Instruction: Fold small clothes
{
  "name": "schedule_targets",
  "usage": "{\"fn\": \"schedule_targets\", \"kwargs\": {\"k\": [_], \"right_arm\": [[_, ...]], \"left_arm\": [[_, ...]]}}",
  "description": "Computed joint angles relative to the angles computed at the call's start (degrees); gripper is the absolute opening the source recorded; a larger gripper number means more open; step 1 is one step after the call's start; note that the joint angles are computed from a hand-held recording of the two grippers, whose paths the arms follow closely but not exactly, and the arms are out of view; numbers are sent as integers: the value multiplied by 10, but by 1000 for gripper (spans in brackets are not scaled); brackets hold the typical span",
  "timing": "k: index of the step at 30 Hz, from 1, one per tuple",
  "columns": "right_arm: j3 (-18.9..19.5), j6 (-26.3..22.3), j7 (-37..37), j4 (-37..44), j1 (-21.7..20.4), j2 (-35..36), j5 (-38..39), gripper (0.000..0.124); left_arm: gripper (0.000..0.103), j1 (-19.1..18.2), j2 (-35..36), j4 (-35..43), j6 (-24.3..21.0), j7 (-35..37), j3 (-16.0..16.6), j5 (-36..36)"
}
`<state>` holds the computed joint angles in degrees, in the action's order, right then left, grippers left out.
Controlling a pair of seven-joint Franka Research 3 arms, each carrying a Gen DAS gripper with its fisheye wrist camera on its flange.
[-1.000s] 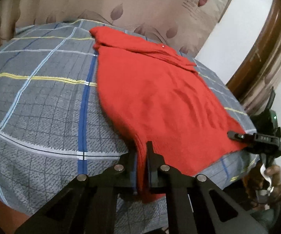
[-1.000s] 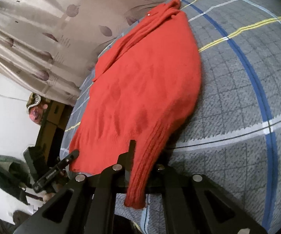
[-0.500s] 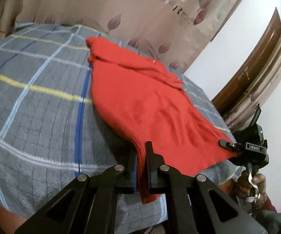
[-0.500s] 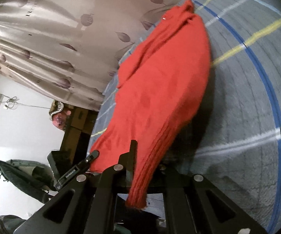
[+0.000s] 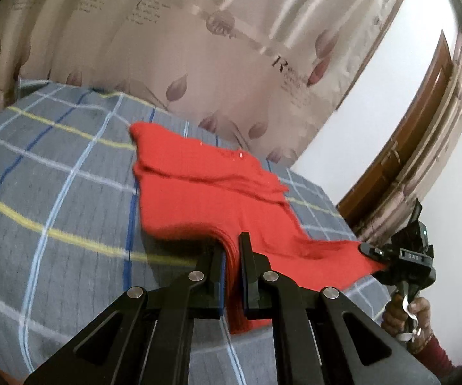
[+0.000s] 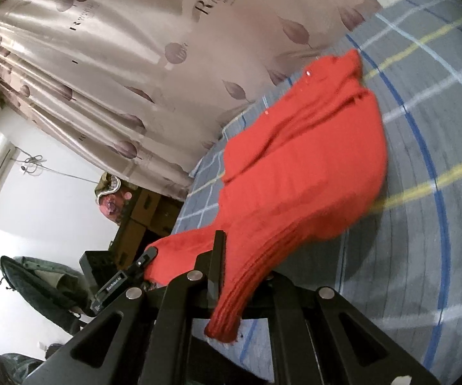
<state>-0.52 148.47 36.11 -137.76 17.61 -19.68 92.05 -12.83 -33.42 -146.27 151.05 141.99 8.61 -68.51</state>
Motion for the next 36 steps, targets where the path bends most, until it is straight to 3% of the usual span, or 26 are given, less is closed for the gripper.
{"fn": "schedule_targets", "kwargs": {"k": [7, 19, 22, 27, 29, 33, 35, 36], "right_arm": [[-3, -6, 28, 79, -7, 52, -49, 5], [5, -14, 92, 207, -36, 163, -128, 5], [10, -22, 93, 216, -43, 174, -117, 5], [16, -31, 69, 194, -46, 161, -99, 5], [15, -33, 68, 189, -46, 158, -94, 5], [13, -32, 57, 183, -45, 150, -82, 5], [13, -31, 53, 177, -44, 145, -77, 5], [13, -30, 52, 174, -44, 143, -78, 5]], "left_arm": [[7, 4, 54, 63, 15, 10, -3, -31], [7, 57, 155, 160, 31, 20, -39, -58], [7, 80, 157, 155, -34, -39, -42, 3], [7, 106, 131, 106, -210, -110, -24, 87], [7, 114, 132, 92, -259, -135, -26, 114], [10, 116, 138, 65, -299, -130, -20, 50], [23, 119, 145, 64, -297, -116, -28, 13], [36, 121, 145, 63, -269, -113, -43, 11]]}}
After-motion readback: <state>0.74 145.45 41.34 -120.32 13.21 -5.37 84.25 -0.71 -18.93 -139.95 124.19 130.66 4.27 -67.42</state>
